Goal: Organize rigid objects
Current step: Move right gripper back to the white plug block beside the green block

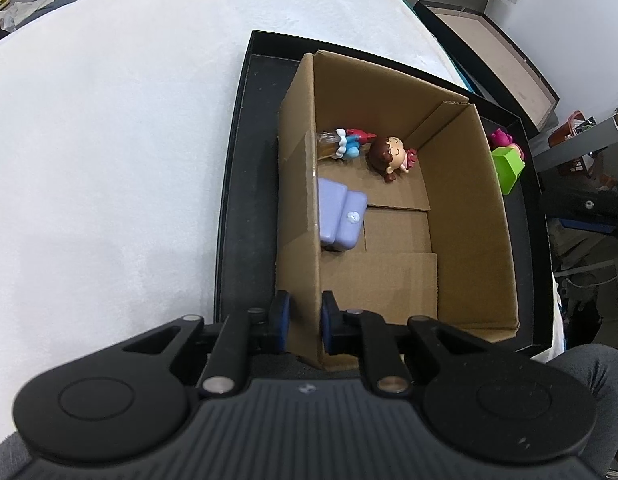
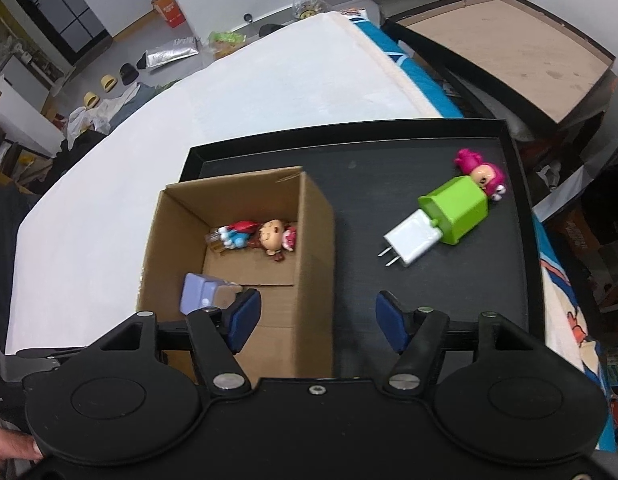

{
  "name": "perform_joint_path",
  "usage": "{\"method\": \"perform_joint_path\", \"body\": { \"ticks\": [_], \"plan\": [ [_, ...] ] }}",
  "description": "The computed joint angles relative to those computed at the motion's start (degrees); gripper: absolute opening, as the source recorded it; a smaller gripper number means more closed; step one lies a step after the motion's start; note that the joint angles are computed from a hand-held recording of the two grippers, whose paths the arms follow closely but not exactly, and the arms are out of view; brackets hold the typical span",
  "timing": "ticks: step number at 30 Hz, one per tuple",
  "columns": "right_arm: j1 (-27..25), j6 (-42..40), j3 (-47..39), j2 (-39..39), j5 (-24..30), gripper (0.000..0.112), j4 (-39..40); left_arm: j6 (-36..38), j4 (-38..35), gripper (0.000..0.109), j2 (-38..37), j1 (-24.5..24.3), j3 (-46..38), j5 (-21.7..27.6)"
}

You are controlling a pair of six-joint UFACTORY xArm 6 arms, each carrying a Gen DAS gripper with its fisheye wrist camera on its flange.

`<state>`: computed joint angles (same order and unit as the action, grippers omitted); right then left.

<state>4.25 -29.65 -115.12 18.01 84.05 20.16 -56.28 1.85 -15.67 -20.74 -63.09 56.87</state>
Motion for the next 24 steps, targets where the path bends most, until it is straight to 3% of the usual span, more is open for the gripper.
{"method": "perform_joint_path", "body": {
  "ticks": [24],
  "plan": [
    [-5.8,4.5,-10.5,9.6,0.6,0.068,-1.6,-1.3,0.7,0.014,-0.3,-0.2,0.1,0.3]
  ]
}}
